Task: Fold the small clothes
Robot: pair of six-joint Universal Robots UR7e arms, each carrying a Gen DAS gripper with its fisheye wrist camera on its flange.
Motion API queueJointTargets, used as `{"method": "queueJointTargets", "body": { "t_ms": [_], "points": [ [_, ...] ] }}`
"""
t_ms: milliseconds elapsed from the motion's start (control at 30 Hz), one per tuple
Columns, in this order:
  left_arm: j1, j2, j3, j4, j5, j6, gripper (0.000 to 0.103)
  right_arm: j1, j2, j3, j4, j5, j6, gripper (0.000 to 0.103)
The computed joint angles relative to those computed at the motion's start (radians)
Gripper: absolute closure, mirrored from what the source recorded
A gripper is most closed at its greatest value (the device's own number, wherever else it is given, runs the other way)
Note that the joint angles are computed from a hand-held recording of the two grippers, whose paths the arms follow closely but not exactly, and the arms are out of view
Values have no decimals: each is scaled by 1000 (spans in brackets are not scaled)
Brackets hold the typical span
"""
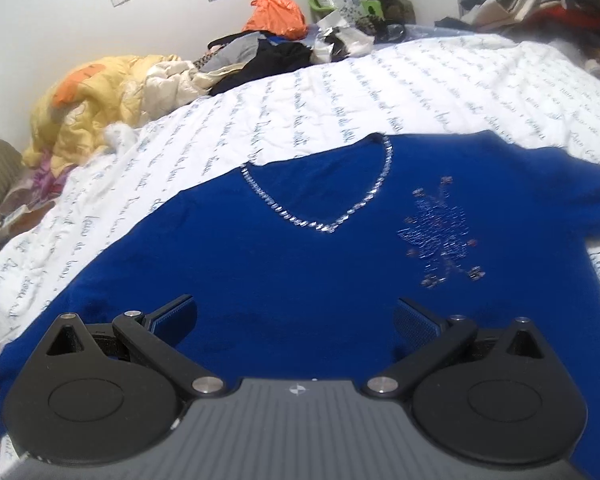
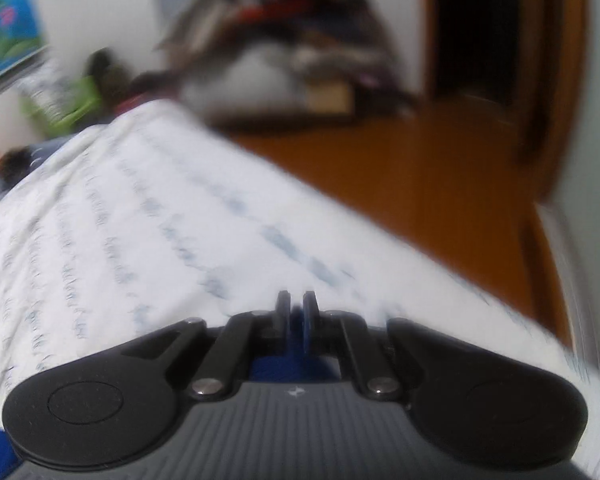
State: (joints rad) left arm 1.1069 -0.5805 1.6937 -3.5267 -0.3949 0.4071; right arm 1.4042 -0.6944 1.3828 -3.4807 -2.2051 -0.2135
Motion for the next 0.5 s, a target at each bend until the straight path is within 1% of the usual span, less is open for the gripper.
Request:
{"method": "queueJointTargets", "body": {
  "t_ms": [67,100,133,167,200,233,267,300,333,367,400,433,467,500],
  "points": [
    [5,-11,4,25,-10,-25,0,-30,-42,117,-132,121,95,97],
    [7,-13,3,27,-14,-31,0,-42,-64,167,-158,156,172,95],
    [8,-14,2,30,-18,-39,0,-55,-92,213,-160,189,259,95],
    [9,-15,2,39,-23,-49,0,-73,-120,259,-157,244,334,95],
    [11,-17,4,55,-28,-61,0,-94,-142,302,-161,319,382,95],
    [12,-19,5,75,-34,-74,0,-112,-156,333,-158,389,407,95],
    [14,-22,7,95,-39,-86,0,-122,-165,350,-142,428,416,94],
    [15,-22,7,113,-40,-93,0,-127,-169,362,-126,438,425,91],
    [14,-19,5,115,-38,-90,0,-131,-172,372,-114,437,438,80],
    [13,-15,4,108,-34,-81,0,-133,-174,384,-115,434,454,74],
    [13,-13,3,102,-31,-75,0,-137,-167,389,-137,441,464,65],
    [12,-14,4,104,-31,-77,0,-148,-162,390,-179,476,445,45],
    [13,-15,5,107,-34,-81,0,-146,-154,380,-210,468,420,35],
    [12,-17,7,108,-35,-85,0,-137,-139,361,-246,435,389,27]
  ]
}}
